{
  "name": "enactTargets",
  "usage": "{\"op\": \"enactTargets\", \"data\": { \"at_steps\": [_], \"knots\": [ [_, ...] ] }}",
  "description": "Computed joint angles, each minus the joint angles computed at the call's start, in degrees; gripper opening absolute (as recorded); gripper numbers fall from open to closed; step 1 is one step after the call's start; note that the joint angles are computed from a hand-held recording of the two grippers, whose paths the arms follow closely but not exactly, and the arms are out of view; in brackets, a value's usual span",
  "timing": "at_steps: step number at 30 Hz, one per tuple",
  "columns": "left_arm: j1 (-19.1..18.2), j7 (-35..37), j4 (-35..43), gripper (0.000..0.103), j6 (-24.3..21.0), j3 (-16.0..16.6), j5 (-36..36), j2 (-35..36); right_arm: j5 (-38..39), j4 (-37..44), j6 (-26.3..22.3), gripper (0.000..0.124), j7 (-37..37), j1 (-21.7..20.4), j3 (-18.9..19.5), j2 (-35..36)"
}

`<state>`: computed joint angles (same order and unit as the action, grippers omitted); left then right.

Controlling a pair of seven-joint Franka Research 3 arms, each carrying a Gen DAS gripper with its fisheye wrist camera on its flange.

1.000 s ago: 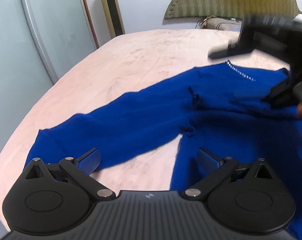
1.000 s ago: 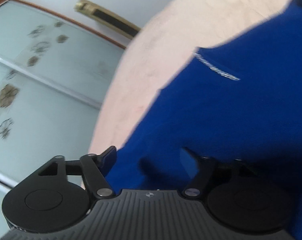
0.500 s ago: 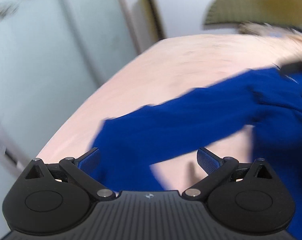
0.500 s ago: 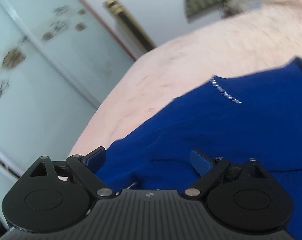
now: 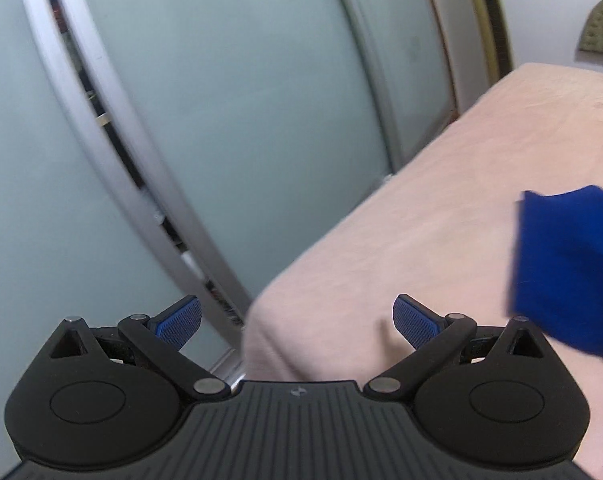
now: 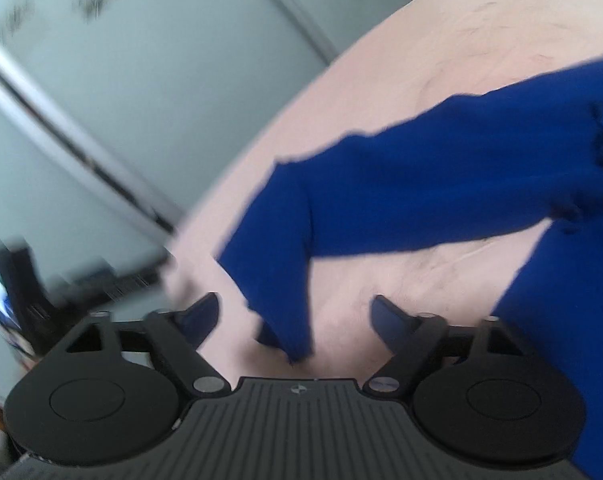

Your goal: Fold small clothes

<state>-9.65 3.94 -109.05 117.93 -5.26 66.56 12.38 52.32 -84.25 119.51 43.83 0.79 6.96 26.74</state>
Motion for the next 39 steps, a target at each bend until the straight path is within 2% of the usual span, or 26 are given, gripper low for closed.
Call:
{"op": "enactTargets", "data": {
  "at_steps": [1, 2, 3, 4, 7, 11, 12, 13, 14, 15, 16, 17, 18, 19, 20, 23, 25, 27, 28, 30, 31, 33, 35, 36, 38, 39],
  "knots": [
    [0.1, -0.4, -0.8, 0.103, -0.1, 0.1, 0.0, -0.7, -1.4, -2.1, 2.7, 0.064, -4.2, 1.6, -0.8, -1.7],
    [0.4, -1.0, -1.3, 0.103, -0.2, 0.3, 0.0, -1.2, -4.6, -3.9, 5.2, 0.058, -7.0, 2.1, -0.2, -3.4],
    [0.3, -1.3, -1.4, 0.103, -1.0, 0.1, -0.3, -1.6, -8.0, -4.4, 8.1, 0.036, -9.1, 4.1, -0.9, -4.3],
    [0.5, -2.1, -1.7, 0.103, -1.4, 0.2, -0.2, -2.1, -10.8, -4.7, 9.9, 0.008, -10.9, 5.5, -1.5, -4.9],
    [1.1, -4.2, -2.6, 0.103, -2.8, 0.1, -0.5, -3.0, -14.7, -4.4, 10.7, 0.008, -14.0, 6.4, -1.7, -6.1],
    [1.5, -8.0, -4.6, 0.103, -6.2, -0.7, -2.9, -5.0, -16.5, -1.8, 19.5, 0.008, -20.6, 8.5, -0.4, -6.0],
    [1.7, -8.6, -4.7, 0.103, -6.7, -0.9, -3.9, -5.1, -13.8, 0.0, 21.0, 0.010, -22.4, 8.3, 1.0, -5.4],
    [2.0, -8.8, -4.9, 0.103, -6.7, -1.0, -4.8, -5.3, -8.7, 2.2, 19.4, 0.024, -25.1, 7.3, 2.6, -4.9],
    [2.2, -9.3, -5.3, 0.103, -6.8, -1.1, -5.6, -5.6, -1.9, 5.6, 14.7, 0.032, -28.4, 4.3, 5.7, -3.5],
    [2.2, -9.9, -5.6, 0.103, -7.2, -1.3, -5.8, -5.8, 4.0, 8.4, 10.5, 0.068, -30.8, 0.9, 8.9, -2.1],
    [2.1, -10.5, -6.0, 0.103, -7.5, -1.5, -5.5, -6.0, 8.7, 9.2, 8.6, 0.094, -33.2, -0.8, 10.1, -1.9],
    [2.1, -11.0, -6.6, 0.103, -7.3, -1.6, -4.9, -6.4, 14.3, 7.9, 9.7, 0.096, -36.9, -1.0, 9.4, -3.1],
    [2.3, -11.3, -7.4, 0.103, -6.4, -1.6, -4.3, -7.0, 17.6, 5.8, 13.0, 0.090, -39.3, -1.1, 8.8, -4.9],
    [2.6, -11.7, -8.1, 0.103, -4.4, -1.6, -3.8, -7.5, 17.1, 5.6, 14.1, 0.087, -38.3, -0.5, 7.0, -5.3],
    [3.3, -11.9, -8.9, 0.103, -1.1, -1.4, -3.6, -7.9, 14.8, 6.0, 15.2, 0.087, -34.8, 0.6, 4.5, -5.2],
    [5.4, -11.8, -10.7, 0.103, 13.1, -0.9, -4.3, -9.2, 6.1, 5.0, 20.2, 0.087, -20.8, 2.9, -0.4, -5.0],
    [6.6, -10.3, -10.6, 0.103, 20.4, -0.5, -5.1, -8.9, 6.8, 2.2, 19.6, 0.087, -17.3, 0.9, -1.1, -5.8],
    [6.7, -8.6, -8.7, 0.103, 23.1, -0.6, -3.5, -7.6, 8.8, -0.7, 17.2, 0.087, -15.8, -2.0, -1.7, -7.1],
    [6.4, -6.7, -7.4, 0.103, 22.7, -0.7, -2.7, -6.7, 9.6, -2.6, 16.6, 0.088, -15.1, -3.0, -2.2, -8.0],
    [4.3, -2.6, -2.9, 0.103, 17.5, -1.4, -0.4, -3.7, 11.0, -5.6, 15.2, 0.090, -14.2, -4.7, -3.2, -9.2],
    [3.4, -0.2, -0.9, 0.103, 16.3, -1.2, 2.0, -2.2, 11.9, -7.8, 15.1, 0.091, -14.1, -5.3, -3.7, -10.4],
    [1.9, 3.6, 2.2, 0.103, 14.6, -0.6, 5.1, 0.4, 11.8, -9.7, 14.6, 0.091, -12.5, -6.0, -4.9, -10.8],
    [1.2, 7.8, 5.6, 0.103, 14.4, 0.4, 7.0, 3.7, 11.2, -11.8, 16.4, 0.092, -10.3, -5.3, -5.5, -11.7],
    [0.4, 9.2, 8.6, 0.103, 11.5, 1.4, 7.9, 6.6, 11.0, -12.4, 16.5, 0.093, -9.6, -5.6, -6.0, -12.0],
    [-2.0, 11.4, 17.2, 0.103, 0.1, 4.0, 7.6, 13.4, 12.0, -14.7, 17.7, 0.094, -9.3, -5.5, -6.0, -13.0],
    [-2.5, 11.4, 21.4, 0.103, -5.3, 5.4, 5.3, 16.0, 12.5, -16.1, 20.1, 0.094, -8.9, -4.5, -5.2, -13.4]
  ]
}}
